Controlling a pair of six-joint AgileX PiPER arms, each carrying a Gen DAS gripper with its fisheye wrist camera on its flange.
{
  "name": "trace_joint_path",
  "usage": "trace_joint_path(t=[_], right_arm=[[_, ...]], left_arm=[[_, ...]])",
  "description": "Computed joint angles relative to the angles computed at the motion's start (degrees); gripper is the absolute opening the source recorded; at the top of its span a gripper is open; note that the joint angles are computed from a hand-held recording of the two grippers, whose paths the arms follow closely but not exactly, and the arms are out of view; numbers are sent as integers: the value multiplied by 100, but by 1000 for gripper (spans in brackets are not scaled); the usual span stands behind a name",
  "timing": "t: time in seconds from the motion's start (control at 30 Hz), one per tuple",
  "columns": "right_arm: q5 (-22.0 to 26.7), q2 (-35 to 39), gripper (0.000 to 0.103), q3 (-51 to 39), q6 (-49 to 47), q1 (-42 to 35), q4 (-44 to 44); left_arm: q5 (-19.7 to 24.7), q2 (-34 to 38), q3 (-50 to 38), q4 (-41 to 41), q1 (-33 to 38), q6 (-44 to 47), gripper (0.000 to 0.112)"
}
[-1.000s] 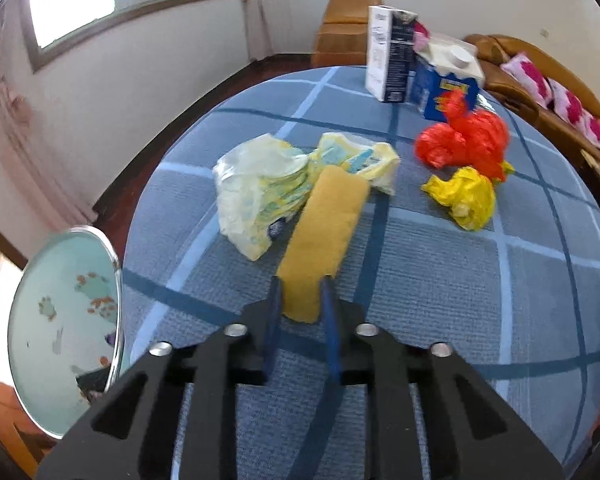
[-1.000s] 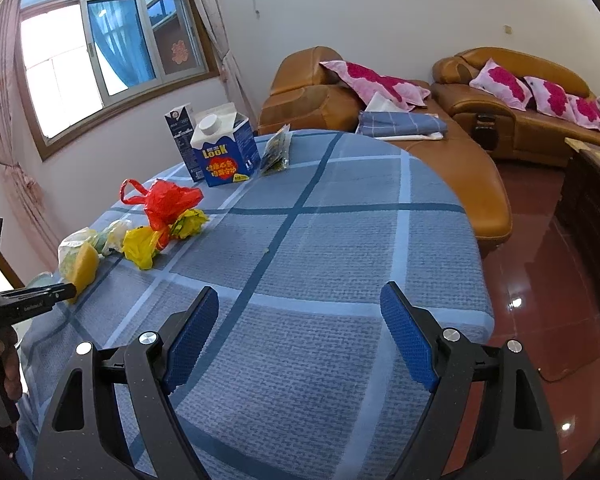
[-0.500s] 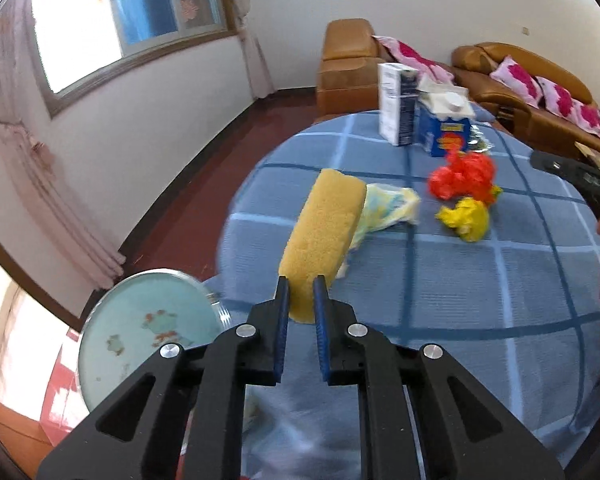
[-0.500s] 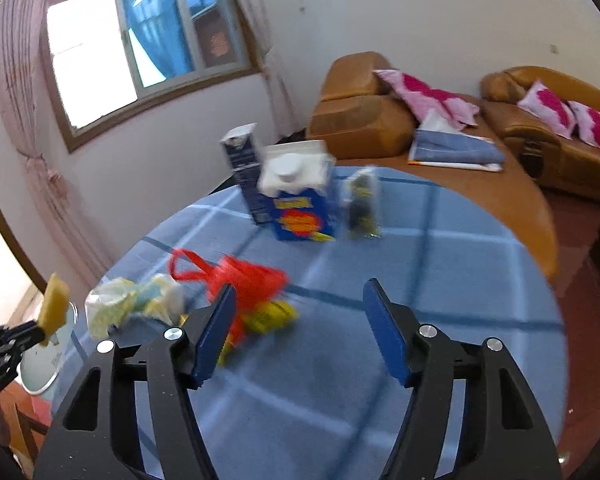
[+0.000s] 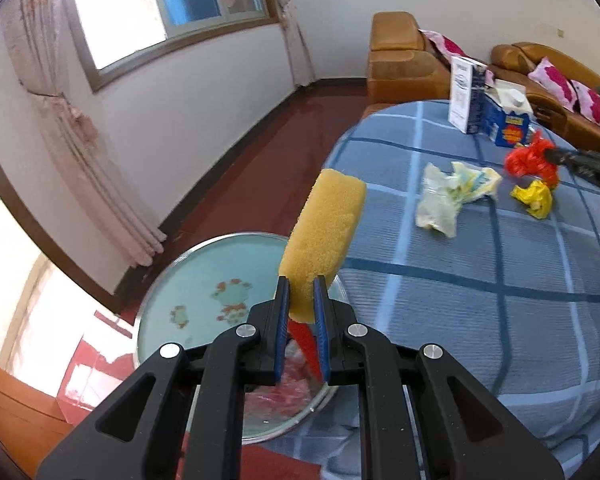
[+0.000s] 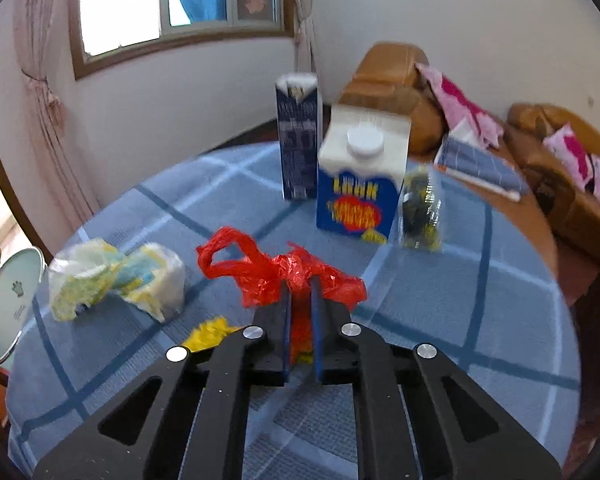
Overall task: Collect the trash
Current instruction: 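Carry the sponge over the bucket with the left tool while the right tool carries the red bag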
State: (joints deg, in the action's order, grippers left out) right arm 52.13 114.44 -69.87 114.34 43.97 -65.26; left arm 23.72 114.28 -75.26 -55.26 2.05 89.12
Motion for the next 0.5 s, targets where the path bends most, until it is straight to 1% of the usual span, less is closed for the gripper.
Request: trace_joint_path(t=[0.07, 0.13, 0.23, 0.33, 0.5], right_arm=[[424, -61, 8, -180, -66, 198, -116], [730, -35, 8, -468, -258, 345, -215], [973, 138, 8, -1006, -610, 553, -386], [843, 384, 8, -1510, -882, 639, -488], [344, 1062, 8, -2595, -1607, 615, -418]], left_arm=[[44, -58, -16, -134, 122, 96, 12], [-25, -131, 9, -397, 226, 368, 12], [-92, -198, -1, -563, 370, 540, 12], [-212, -240, 38, -791, 490, 822, 12], [-179, -147, -122, -713, 729, 762, 12]])
